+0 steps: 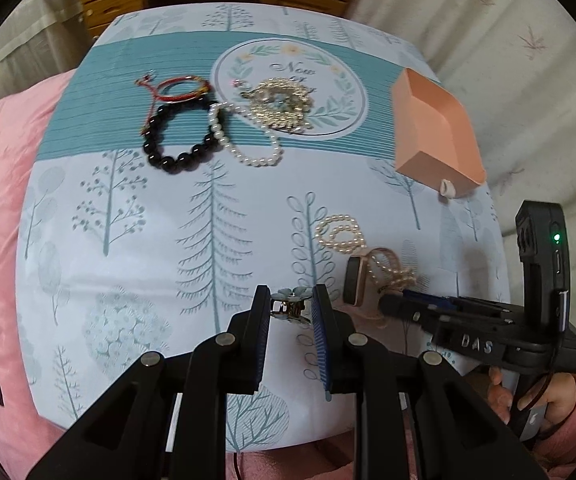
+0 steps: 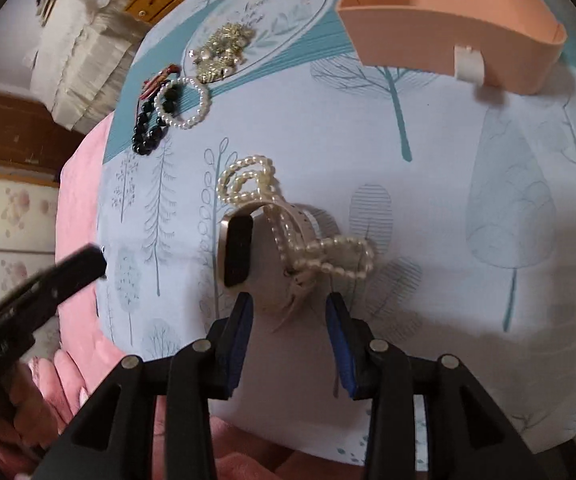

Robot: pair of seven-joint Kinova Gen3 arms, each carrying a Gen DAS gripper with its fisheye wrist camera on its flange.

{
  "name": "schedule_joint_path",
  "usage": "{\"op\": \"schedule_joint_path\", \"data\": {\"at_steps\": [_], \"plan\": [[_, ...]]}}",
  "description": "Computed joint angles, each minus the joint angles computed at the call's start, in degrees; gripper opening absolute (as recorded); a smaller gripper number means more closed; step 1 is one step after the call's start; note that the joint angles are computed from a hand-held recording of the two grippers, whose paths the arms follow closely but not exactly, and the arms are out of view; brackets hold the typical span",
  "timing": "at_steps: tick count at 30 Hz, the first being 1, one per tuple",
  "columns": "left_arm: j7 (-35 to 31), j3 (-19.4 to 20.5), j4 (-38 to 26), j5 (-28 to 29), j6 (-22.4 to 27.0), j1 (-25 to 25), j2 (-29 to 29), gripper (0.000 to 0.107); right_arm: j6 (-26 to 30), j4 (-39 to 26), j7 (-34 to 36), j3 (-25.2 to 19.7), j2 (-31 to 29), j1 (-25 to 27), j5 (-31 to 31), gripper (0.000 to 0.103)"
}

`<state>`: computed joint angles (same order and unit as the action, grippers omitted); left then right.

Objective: Organize jewelry
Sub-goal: 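Lift the watch with the right gripper and carry it toward the pink tray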

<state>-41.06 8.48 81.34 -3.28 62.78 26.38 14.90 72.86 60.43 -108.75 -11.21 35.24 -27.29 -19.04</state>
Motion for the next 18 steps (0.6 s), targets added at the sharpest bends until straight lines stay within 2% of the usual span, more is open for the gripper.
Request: {"op": "schedule_joint_path", "data": {"at_steps": [1, 3, 7, 11, 15, 18], "plan": [[0.45, -0.11, 0.07, 0.01, 0.20, 0.01, -0.05, 0.019, 0.68, -1.04, 0.22, -0.52, 0.65, -0.09, 0.90, 0.009], [1.01, -0.18, 0.05, 0.14, 0.50, -0.06, 0.02, 0.019, 1.68, -2.63, 1.62, -0.16, 1.12, -0.83, 1.97, 0.008], [1.73, -0.30, -0.47, -0.27, 0.74, -0.03, 0.19, 0.019, 2.20, -4.58, 5.66, 2.27, -0.36, -4.65, 8.98, 0.008], [1.19, -0.30, -1.65, -0.42, 0.92, -0.28, 0.79, 0.019, 0.96, -4.68, 8.86, 2.79, -2.81, -4.64, 12.29, 0.008], [0.66, -0.50, -3.68, -1.01, 1.28, -0.10, 1.80, 0.019, -5.33, -0.80, 14.65, 2.78, -7.61, -5.38, 16.64, 0.008], [0.11, -0.62, -5.86, -1.18, 1.94, 0.07, 2.89, 0.019, -7.19, -0.51, 17.21, 2.87, -9.43, -5.19, 17.86, 0.007]]}}
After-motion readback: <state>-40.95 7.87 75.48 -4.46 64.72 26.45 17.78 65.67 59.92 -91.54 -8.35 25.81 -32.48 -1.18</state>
